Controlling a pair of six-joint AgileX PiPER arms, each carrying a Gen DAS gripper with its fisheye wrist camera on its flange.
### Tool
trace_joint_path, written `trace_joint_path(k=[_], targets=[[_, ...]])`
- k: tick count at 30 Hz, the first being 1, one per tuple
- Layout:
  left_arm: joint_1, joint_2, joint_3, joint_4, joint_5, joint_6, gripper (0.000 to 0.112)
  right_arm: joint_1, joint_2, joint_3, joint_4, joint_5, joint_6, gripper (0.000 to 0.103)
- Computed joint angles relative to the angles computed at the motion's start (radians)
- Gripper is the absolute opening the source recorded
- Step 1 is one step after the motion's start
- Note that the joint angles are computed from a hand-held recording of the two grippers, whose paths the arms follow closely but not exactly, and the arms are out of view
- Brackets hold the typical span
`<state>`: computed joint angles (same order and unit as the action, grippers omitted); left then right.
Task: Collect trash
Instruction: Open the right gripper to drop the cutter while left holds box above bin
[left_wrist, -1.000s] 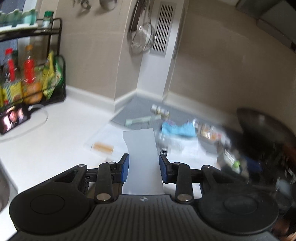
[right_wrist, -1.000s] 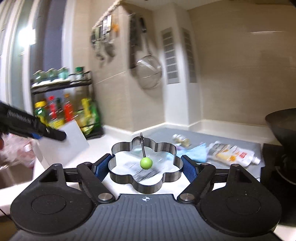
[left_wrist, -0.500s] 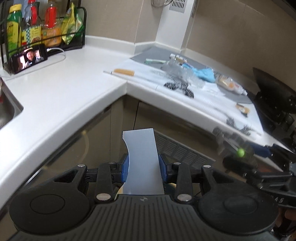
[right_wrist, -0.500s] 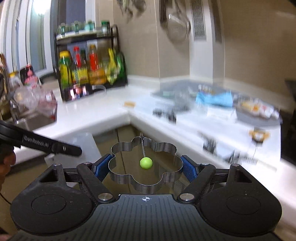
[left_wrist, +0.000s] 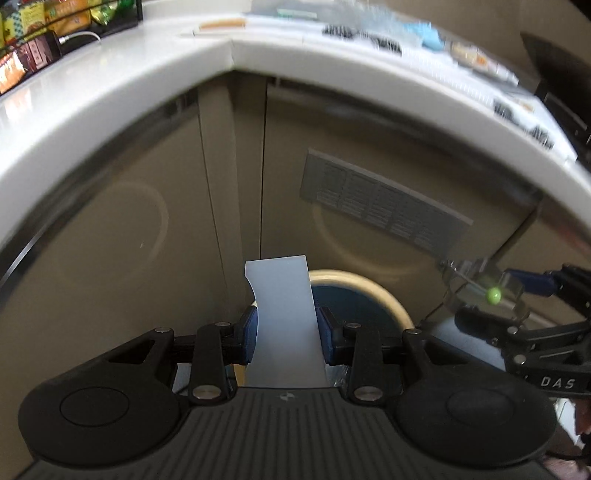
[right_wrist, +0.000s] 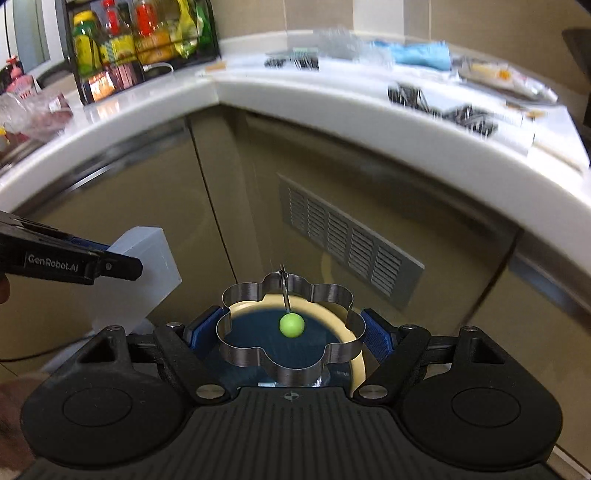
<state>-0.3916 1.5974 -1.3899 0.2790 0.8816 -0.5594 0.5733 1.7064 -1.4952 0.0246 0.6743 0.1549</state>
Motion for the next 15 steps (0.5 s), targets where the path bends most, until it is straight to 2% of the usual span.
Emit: trace_joint_path(k=[4,8,15], targets=[[-0.026,0.019,0.024,0.021,-0.007,-0.016,0.038,0.008,0.010,0.019,0.005,-0.005,-0.006,0.082],[-0.034,0.037,0.044,-0.018,-0.009,0.009,0.038,0.016,0.024,0.029,0.013,-0.004,-0.011,0.082],[-0.029,0.052,0.059,-0.032,-0.013,0.014,0.038,0.022,0.064,0.019,0.037,0.033,-0.014,0.082]])
